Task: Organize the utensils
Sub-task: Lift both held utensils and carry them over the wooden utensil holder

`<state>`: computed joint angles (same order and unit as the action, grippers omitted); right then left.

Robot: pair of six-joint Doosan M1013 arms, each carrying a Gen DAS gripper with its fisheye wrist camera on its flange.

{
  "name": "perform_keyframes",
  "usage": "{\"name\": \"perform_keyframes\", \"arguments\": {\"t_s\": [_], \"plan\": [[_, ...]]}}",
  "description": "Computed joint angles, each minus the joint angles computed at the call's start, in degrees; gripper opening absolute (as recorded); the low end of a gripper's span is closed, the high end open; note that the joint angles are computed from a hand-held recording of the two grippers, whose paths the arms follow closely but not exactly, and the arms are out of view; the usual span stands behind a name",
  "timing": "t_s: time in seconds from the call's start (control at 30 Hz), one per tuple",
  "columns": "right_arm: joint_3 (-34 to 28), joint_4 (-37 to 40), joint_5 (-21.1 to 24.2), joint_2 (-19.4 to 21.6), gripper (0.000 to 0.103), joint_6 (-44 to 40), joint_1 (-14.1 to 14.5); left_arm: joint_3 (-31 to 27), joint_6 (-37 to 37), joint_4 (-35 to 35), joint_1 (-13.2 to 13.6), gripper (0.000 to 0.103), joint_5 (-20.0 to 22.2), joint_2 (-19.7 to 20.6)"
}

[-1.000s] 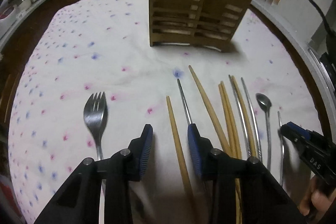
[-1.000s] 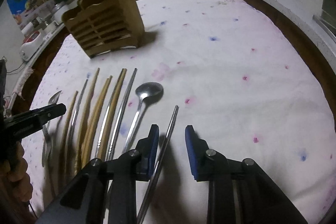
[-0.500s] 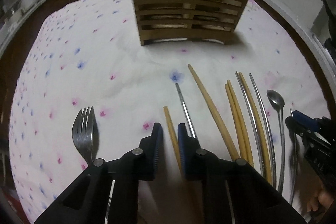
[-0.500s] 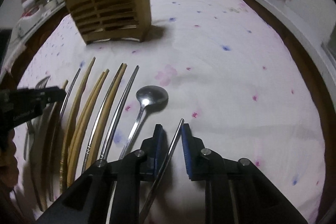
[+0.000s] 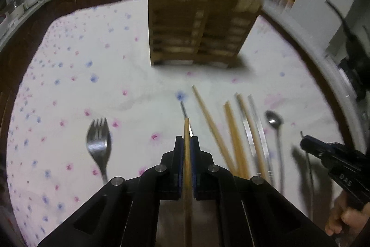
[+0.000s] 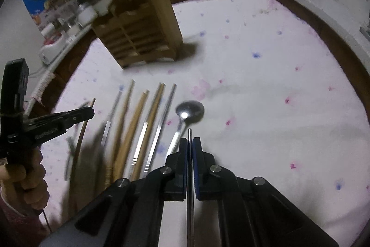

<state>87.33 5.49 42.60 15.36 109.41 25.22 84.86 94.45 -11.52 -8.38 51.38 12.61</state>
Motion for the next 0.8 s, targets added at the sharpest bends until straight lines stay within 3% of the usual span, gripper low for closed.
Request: {"name": "perform_keyframes", "arguments": {"t_s": [0.47,0.8], "plan": [[-0.8,-3.0,-6.7,-5.1,0.004,-1.0,1.3,5.9,11.0,-13.7,4.7,0.003,-5.5,-11.3],[-2.2,-4.5,-9.6,-6.0,0.004,-0.3,1.9,8.0,15.0,-19.4,6.9,0.003,-9.0,-14.4]]}}
